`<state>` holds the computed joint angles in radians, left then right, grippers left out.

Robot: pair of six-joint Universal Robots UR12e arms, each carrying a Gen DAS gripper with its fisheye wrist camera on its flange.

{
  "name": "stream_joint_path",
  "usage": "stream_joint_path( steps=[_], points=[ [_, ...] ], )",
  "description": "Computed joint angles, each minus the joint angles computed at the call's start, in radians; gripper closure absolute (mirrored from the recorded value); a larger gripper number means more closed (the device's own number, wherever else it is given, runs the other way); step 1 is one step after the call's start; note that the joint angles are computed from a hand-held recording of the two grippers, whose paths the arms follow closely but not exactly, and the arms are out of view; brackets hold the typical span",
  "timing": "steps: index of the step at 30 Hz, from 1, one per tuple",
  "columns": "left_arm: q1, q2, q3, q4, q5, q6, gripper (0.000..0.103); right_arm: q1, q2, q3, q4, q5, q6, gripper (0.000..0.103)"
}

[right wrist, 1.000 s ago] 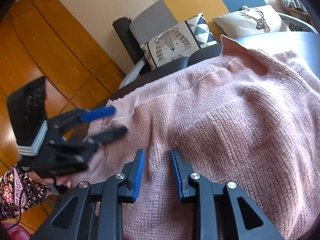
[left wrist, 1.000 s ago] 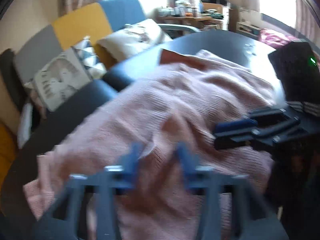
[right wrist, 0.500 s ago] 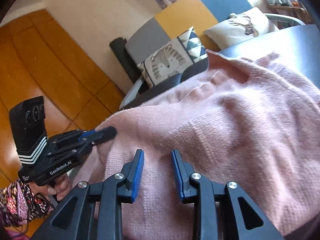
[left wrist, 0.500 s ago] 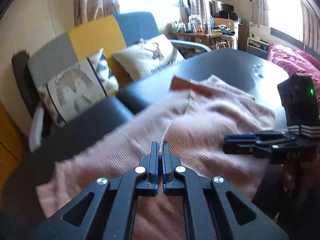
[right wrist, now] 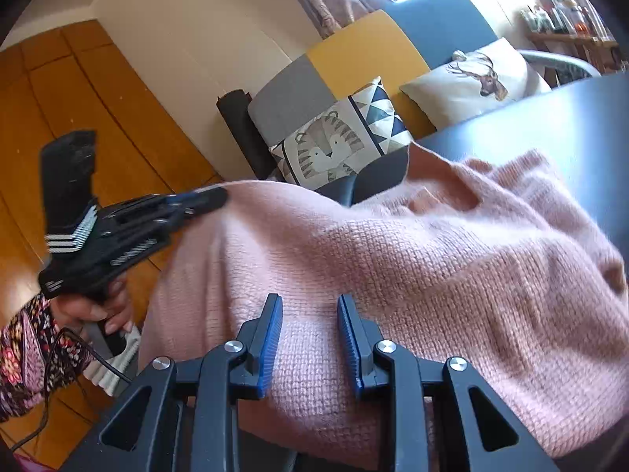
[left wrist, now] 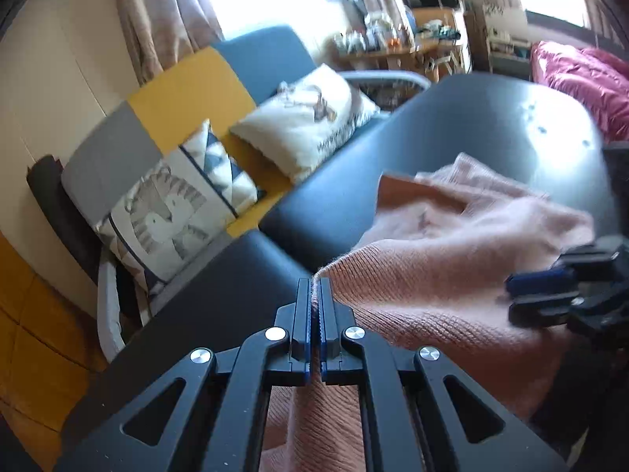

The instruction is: Fold clothes

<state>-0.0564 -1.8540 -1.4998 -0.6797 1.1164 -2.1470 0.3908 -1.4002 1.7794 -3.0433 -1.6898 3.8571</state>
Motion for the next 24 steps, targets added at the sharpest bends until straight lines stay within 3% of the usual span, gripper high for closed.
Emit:
stream_joint_path(
  steps=[4, 8, 10, 12, 15, 20, 24],
  points=[
    [-0.012, -0.029, 0.008, 0.006, 0.052, -0.016, 0.101, -0.017, 0.005, -0.042, 0.11, -0.011, -0.045, 0.074],
    [-0.014, -0.048, 0.004, 0.001, 0.074, -0.053, 0.101, -0.047, 0.005, -0.058, 0.136, 0.036, -0.048, 0.074],
    [-0.01, -0.052, -0.006, 0.002, 0.067, -0.071, 0.101, -0.06, -0.002, -0.055, 0.106, 0.066, -0.067, 0.074],
    [-0.005, -0.052, -0.029, 0.042, 0.048, -0.092, 0.1, -0.061, -0.013, -0.056, 0.103, 0.014, -0.08, 0.074],
    [0.011, -0.052, -0.052, 0.085, -0.008, -0.139, 0.099, -0.085, -0.024, -0.075, 0.198, -0.028, -0.069, 0.074],
    [0.029, -0.059, -0.047, 0.064, -0.075, -0.179, 0.099, -0.167, -0.006, -0.11, 0.357, 0.126, -0.072, 0.074],
    [0.039, -0.067, -0.038, 0.035, -0.113, -0.19, 0.099, -0.187, 0.024, -0.165, 0.511, 0.199, -0.2, 0.074]
  ],
)
